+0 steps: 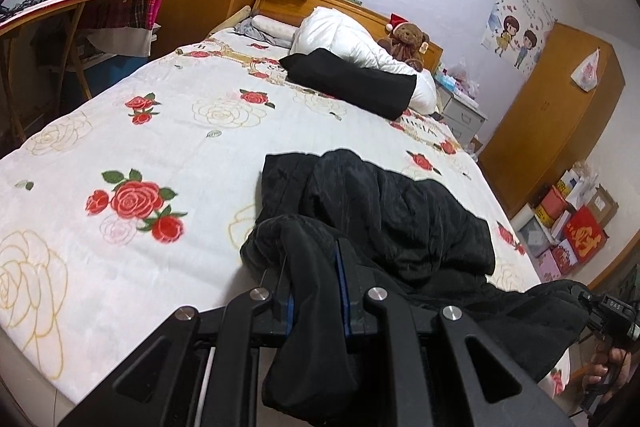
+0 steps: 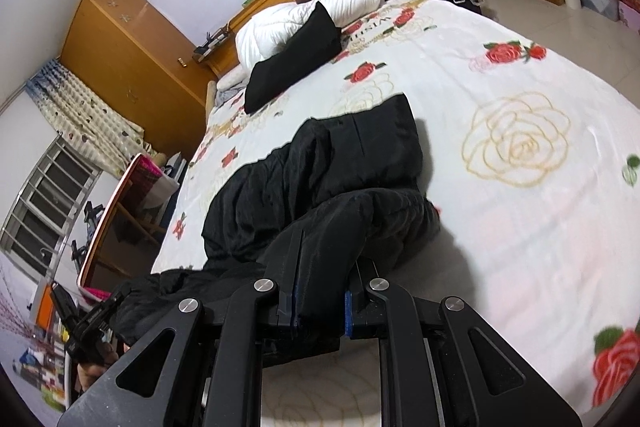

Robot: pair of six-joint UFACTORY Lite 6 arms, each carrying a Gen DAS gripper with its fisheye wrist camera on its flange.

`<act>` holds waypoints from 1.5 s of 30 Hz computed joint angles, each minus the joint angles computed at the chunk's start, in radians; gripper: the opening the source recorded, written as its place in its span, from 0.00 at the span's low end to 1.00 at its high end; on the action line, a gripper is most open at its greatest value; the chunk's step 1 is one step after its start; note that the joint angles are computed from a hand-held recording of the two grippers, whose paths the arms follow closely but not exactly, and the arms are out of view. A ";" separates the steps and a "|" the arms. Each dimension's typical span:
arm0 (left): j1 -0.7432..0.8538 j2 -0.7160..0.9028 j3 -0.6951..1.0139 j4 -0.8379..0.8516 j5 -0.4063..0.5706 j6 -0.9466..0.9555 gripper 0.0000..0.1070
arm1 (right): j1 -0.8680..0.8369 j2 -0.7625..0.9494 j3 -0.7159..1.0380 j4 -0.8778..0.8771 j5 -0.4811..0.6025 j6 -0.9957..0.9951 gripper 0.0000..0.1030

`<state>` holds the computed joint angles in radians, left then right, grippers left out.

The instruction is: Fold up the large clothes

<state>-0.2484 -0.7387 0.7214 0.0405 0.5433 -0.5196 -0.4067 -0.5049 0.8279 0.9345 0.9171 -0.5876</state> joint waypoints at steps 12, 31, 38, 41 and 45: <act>0.066 0.332 0.248 -0.085 -0.108 0.101 0.15 | 0.113 0.261 0.227 0.022 -0.139 0.039 0.14; 0.125 0.992 0.810 -0.147 -0.101 0.159 0.15 | 0.250 0.849 0.822 -0.174 -0.221 0.300 0.14; 0.132 1.294 1.109 -0.137 -0.024 0.142 0.15 | 0.278 1.187 1.205 -0.314 -0.132 0.494 0.15; 0.136 1.402 1.214 -0.145 0.003 0.148 0.16 | 0.287 1.310 1.355 -0.357 -0.088 0.559 0.16; 0.134 1.511 1.325 -0.147 0.032 0.149 0.17 | 0.279 1.464 1.547 -0.358 -0.013 0.605 0.19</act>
<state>-0.1142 0.7718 2.0461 -0.1064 0.5749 -0.3707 -0.1272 0.9590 2.3753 0.5761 0.9040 0.0170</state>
